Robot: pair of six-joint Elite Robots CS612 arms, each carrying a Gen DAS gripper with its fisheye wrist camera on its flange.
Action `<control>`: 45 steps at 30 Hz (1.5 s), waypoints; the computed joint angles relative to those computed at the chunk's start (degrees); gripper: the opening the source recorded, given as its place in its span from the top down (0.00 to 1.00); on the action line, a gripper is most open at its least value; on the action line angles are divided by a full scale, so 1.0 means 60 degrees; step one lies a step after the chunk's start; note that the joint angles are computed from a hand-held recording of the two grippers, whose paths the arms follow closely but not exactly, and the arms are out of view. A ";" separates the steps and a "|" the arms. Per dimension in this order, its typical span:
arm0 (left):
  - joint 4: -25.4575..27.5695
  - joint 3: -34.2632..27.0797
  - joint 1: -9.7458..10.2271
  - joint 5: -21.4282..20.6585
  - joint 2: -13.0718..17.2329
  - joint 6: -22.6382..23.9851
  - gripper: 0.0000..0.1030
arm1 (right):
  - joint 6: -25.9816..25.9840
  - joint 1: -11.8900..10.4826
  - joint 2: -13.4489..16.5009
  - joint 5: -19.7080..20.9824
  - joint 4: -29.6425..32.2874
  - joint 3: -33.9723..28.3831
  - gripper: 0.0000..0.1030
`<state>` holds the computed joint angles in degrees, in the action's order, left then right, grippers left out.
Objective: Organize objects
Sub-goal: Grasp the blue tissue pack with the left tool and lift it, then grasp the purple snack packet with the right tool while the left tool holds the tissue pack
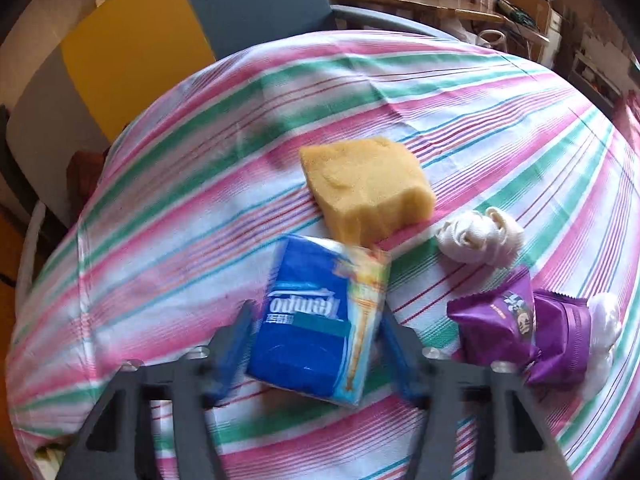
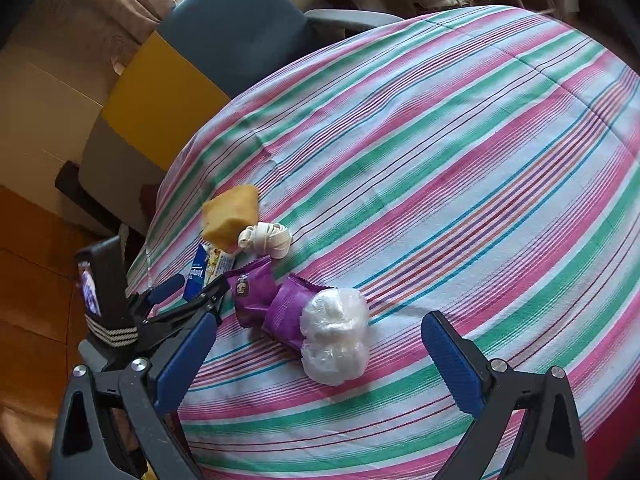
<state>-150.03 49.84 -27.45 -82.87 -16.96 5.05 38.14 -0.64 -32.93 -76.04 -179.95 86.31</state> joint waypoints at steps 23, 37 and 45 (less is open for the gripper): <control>-0.6647 0.6524 -0.0423 -0.0353 -0.2131 -0.1503 0.48 | -0.0409 0.0140 -0.0093 -0.0848 -0.0110 0.0073 0.00; -0.7231 0.6554 -0.0300 -0.0808 -0.2004 -0.1625 0.48 | -0.2274 0.0624 -0.0043 -0.2069 0.0502 -0.0314 0.24; -0.7275 0.6572 -0.0273 -0.0900 -0.2003 -0.1653 0.48 | -0.3206 0.0858 0.0056 -0.1936 0.0348 -0.0595 0.26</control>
